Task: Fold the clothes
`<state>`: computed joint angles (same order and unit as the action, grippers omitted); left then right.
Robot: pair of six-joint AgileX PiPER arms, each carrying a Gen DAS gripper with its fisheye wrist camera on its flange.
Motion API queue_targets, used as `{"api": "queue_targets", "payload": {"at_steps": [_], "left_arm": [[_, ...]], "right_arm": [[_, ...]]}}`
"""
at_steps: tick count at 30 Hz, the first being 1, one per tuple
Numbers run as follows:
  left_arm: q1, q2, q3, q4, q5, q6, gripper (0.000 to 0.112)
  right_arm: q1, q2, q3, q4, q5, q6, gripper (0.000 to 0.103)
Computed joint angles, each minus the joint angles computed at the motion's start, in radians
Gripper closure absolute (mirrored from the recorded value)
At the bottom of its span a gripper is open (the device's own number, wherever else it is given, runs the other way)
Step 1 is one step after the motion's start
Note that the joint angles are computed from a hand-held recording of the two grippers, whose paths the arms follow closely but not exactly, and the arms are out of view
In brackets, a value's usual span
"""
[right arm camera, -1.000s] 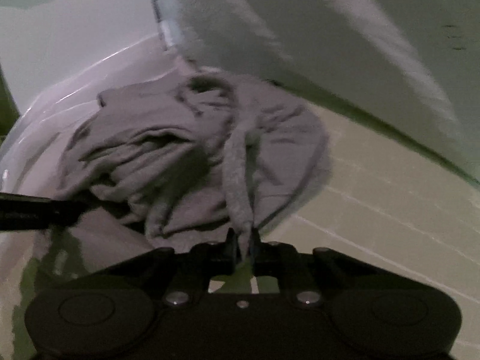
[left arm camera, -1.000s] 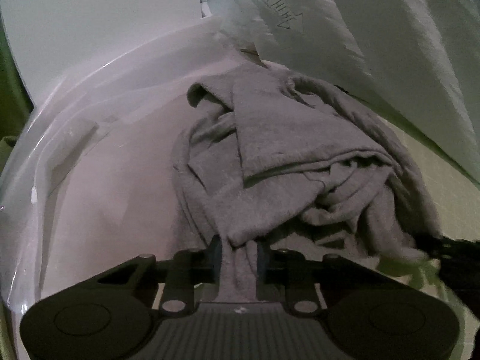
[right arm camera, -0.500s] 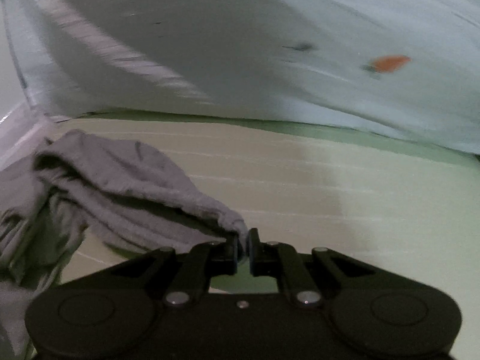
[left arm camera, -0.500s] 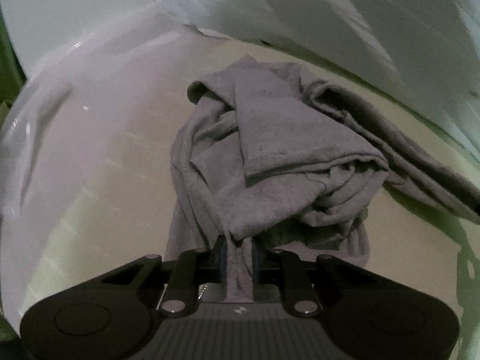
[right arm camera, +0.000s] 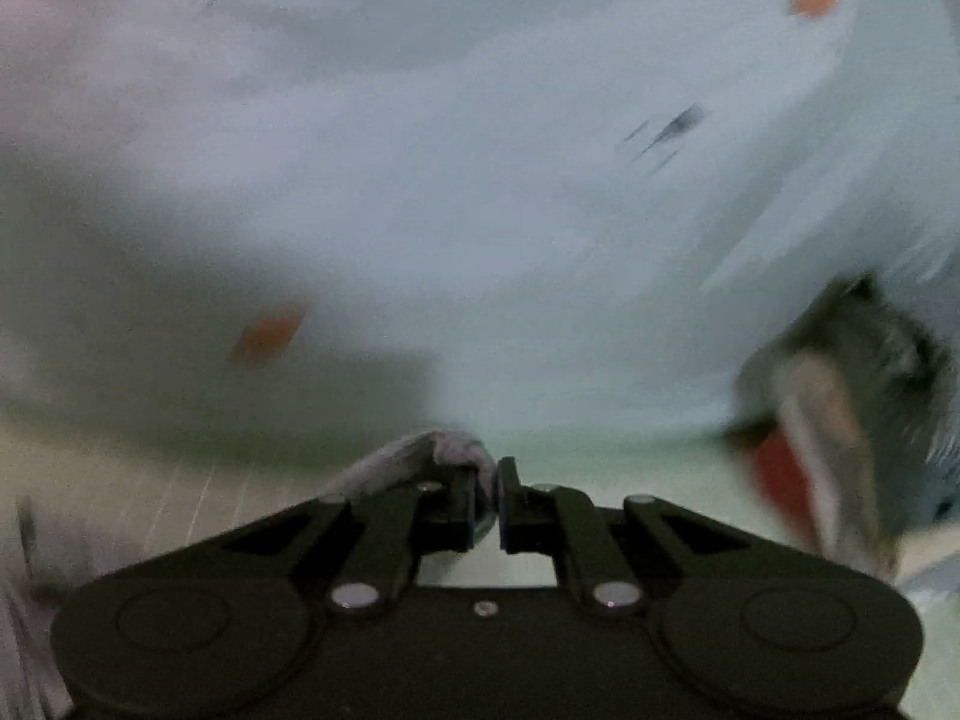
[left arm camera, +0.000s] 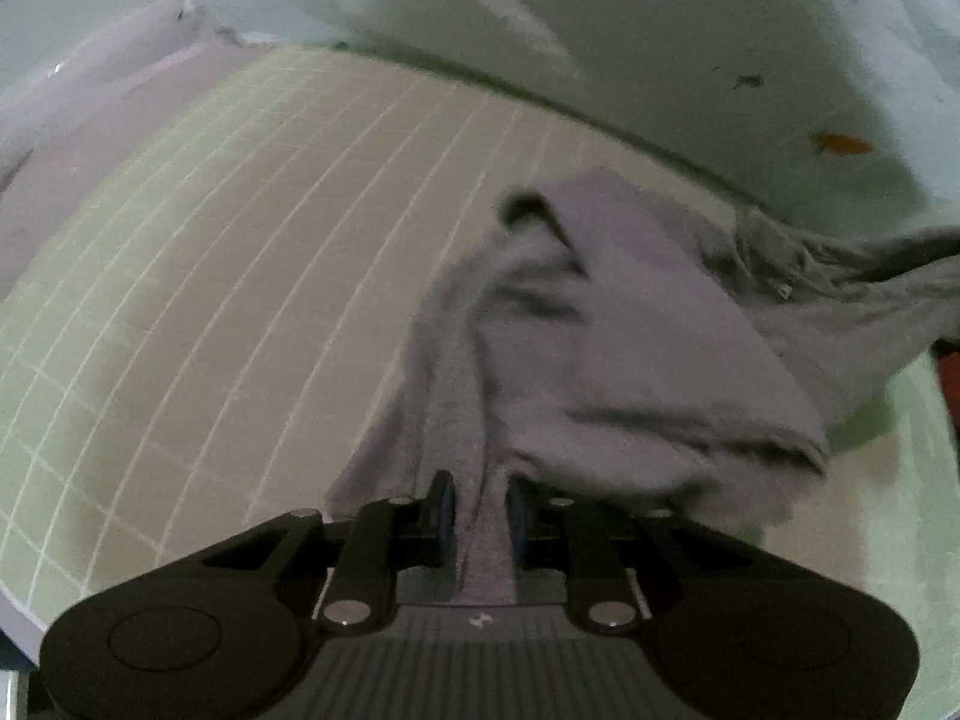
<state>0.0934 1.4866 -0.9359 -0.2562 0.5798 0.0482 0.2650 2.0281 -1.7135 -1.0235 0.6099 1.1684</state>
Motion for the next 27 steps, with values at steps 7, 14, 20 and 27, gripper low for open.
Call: {"api": "queue_targets", "payload": {"at_steps": [7, 14, 20, 27], "left_arm": [[-0.072, 0.026, -0.062, 0.110, -0.066, -0.115, 0.063], [-0.113, 0.084, -0.131, 0.205, -0.031, -0.176, 0.046], [-0.006, 0.087, -0.127, 0.091, -0.025, 0.042, 0.034], [0.169, 0.117, -0.136, -0.149, 0.044, 0.435, 0.034]], "right_arm": [[0.003, -0.086, 0.193, 0.083, 0.023, 0.057, 0.039], [0.165, -0.233, 0.551, 0.272, -0.083, 0.109, 0.036], [0.327, -0.243, 0.560, 0.197, -0.092, 0.191, 0.029], [0.486, -0.162, 0.428, 0.175, 0.043, 0.314, 0.029]]}}
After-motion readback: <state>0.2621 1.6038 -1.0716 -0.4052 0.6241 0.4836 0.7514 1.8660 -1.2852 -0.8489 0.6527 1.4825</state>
